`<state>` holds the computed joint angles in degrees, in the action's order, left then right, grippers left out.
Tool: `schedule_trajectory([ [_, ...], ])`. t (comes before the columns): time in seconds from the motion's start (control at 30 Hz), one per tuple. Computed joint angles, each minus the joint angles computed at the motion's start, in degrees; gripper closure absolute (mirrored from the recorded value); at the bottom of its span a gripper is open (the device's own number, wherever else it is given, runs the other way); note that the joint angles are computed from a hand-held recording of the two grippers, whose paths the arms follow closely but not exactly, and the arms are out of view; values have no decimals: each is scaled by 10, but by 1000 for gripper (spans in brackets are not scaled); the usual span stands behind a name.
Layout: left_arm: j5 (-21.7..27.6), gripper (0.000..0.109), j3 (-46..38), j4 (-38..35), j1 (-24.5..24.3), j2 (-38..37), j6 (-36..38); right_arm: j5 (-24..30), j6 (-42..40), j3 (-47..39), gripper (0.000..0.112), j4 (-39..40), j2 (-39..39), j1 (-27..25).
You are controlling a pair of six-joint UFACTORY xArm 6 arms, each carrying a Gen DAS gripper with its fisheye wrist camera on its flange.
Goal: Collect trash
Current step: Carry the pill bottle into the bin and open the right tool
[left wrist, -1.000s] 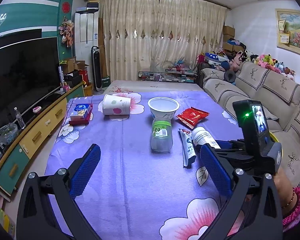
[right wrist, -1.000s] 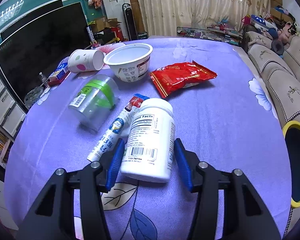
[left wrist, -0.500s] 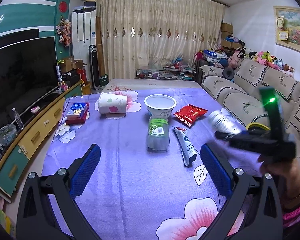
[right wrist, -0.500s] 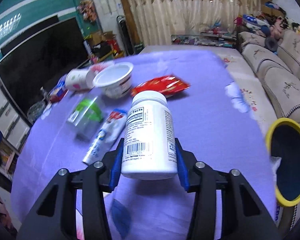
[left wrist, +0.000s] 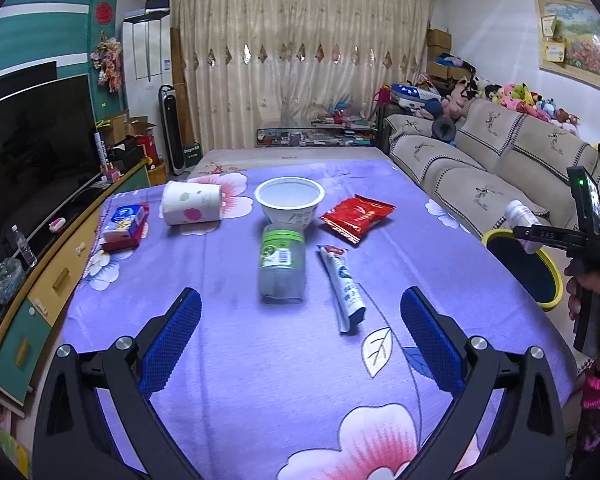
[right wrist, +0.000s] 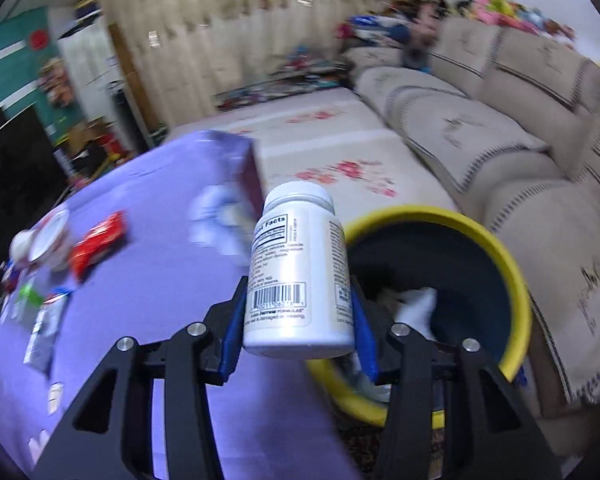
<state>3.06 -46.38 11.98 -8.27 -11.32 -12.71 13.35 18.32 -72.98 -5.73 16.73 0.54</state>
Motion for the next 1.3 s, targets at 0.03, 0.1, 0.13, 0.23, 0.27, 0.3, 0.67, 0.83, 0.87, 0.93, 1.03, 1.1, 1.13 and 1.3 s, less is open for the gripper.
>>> schedule_trajectory([
  [0.03, 3, 10, -5, -10, -4, 5, 9, 2, 9, 0, 68, -9, 2, -9],
  [0.1, 9, 10, -17, -22, -13, 17, 18, 5, 25, -3, 68, -22, 10, -23],
  [0.13, 11, 10, -21, -20, -15, 21, 16, 10, 32, -5, 68, -28, 14, -31],
  [0.23, 20, 10, -37, -12, -24, 37, 11, 20, 49, -15, 66, -37, 25, -45],
  [0.27, 23, 10, -44, -11, -28, 43, 11, 16, 56, -14, 58, -40, 27, -48],
  [0.3, 24, 10, -46, -11, -29, 45, 13, 12, 56, -13, 55, -40, 26, -51],
  [0.67, 40, 10, -93, -67, -48, 98, 75, -13, 8, 13, 55, 14, 11, -47],
  [0.83, 64, 18, -136, -220, -66, 140, 214, -19, -4, 20, 55, 25, 5, -44],
  [0.87, 75, 20, -150, -231, -68, 152, 227, -19, -3, 19, 55, 25, 5, -44],
  [0.93, 89, 28, -172, -222, -69, 174, 224, -19, -8, 18, 55, 30, 5, -44],
  [1.03, 115, 31, -210, -222, -68, 209, 226, -18, -12, 18, 55, 33, 4, -43],
  [1.1, 133, 33, -238, -217, -67, 233, 222, -16, -15, 16, 55, 36, 5, -42],
  [1.13, 139, 36, -247, -218, -67, 241, 224, -16, -16, 15, 55, 37, 6, -42],
  [1.3, 178, 44, -309, -187, -63, 293, 201, -15, -26, 12, 55, 49, 11, -42],
])
